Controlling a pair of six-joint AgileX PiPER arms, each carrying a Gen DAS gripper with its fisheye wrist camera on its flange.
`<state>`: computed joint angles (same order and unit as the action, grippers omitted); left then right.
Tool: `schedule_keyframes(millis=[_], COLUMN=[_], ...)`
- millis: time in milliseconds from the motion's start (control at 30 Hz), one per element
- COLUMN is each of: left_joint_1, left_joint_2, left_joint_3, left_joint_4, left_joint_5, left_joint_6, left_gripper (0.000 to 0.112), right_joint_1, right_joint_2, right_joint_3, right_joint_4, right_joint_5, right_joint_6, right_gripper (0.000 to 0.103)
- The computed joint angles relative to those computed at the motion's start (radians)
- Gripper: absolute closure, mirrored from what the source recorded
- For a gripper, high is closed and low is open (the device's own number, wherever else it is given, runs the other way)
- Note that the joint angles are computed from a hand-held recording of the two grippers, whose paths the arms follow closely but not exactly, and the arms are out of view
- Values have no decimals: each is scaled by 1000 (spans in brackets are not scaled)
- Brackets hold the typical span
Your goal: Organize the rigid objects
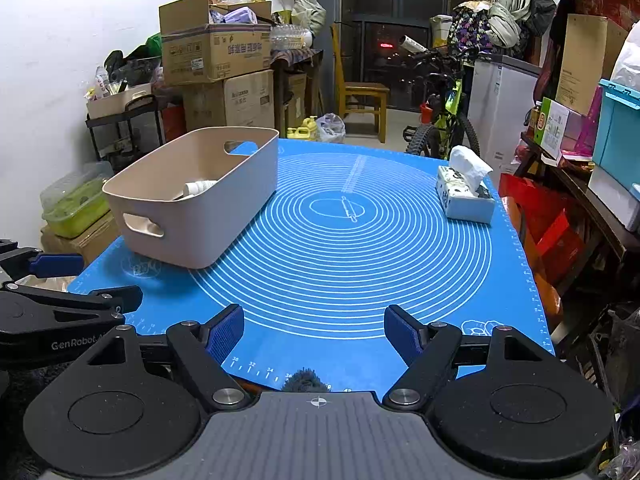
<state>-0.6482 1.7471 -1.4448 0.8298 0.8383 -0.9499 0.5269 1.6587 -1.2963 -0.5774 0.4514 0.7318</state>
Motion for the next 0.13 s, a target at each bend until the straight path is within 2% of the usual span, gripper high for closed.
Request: schedule_keyframes(millis=[133], left_joint_1=[0], left_joint_2=[3], left_joint_3=[-6], left_joint_4=[-15], left_joint_5=[4], left_joint_6=[9], left_gripper=[47], right_joint_1=[-4], right_joint_2=[-1], right_joint_3=[7], right_joint_4=[8], right_joint_5=[-5], right_joint_6=[-5], right_gripper=[22])
